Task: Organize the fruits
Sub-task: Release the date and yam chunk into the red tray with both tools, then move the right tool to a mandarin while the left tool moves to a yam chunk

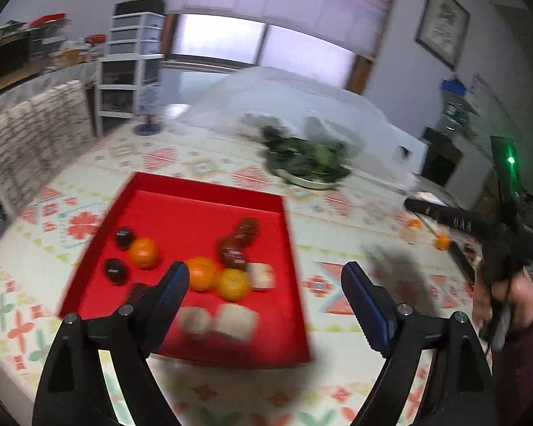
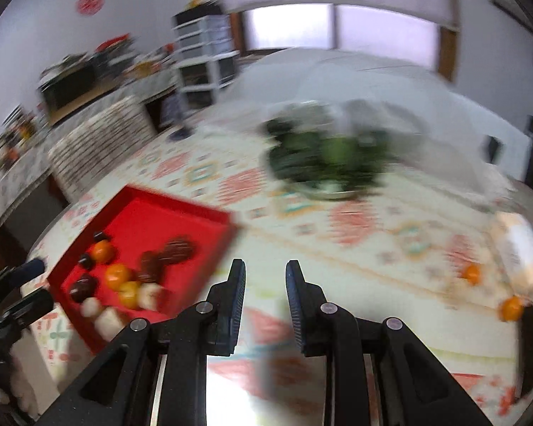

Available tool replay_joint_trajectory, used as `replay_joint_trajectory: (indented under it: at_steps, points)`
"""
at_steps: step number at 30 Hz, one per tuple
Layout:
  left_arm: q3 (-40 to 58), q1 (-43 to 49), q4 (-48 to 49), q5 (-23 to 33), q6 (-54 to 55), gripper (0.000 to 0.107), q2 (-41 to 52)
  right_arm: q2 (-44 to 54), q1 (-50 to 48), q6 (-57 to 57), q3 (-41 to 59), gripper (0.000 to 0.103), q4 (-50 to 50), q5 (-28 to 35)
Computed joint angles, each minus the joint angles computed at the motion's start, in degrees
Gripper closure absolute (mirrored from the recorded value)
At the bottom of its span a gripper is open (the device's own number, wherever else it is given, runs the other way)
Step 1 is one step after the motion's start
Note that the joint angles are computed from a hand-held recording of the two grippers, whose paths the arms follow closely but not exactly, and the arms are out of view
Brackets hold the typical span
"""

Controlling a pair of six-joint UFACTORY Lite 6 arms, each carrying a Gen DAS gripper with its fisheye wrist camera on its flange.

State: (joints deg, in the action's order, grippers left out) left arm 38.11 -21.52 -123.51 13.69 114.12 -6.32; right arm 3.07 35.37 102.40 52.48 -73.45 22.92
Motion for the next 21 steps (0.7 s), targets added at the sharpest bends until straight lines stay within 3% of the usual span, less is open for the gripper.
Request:
replay_joint_trajectory:
  at_steps: [3,6,9,15,19,21]
  points:
    - [1.91,-4.13,-3.56,-1.27,1.91,0.020,2.18,-12.62,-10.19,-5.51,-9.77,0.076,3.91,0.06]
    - [4.85,-8.03,-8.83,-2.62,5.81,0.020,5.88,-15.88,-22.79,-12.69,-13.42,0.076,8.05,-5.29]
    - [7.27,-10.97,-13.79,-3.97,10.20,0.020,8.93,-10.75,-31.75,-17.03,-12.21,0.076,9.18,-11.09]
    - [11.30,-14.20,-22.49,-6.25,18.57,0.020,13.86,8.45,-40.32,-0.65,-2.22,0.076,-8.78,-16.81]
    - [13.39,-15.07,-24.71,-7.00,20.71,0.020,16.46,19.23,-43.27,-3.71,5.49,0.076,-5.43,-18.61]
    - [13.70,-15.19,-25.38,-7.07,21.53,0.020,16.90,20.94,-44.49,0.02,6.73,0.075,-8.46,-20.96]
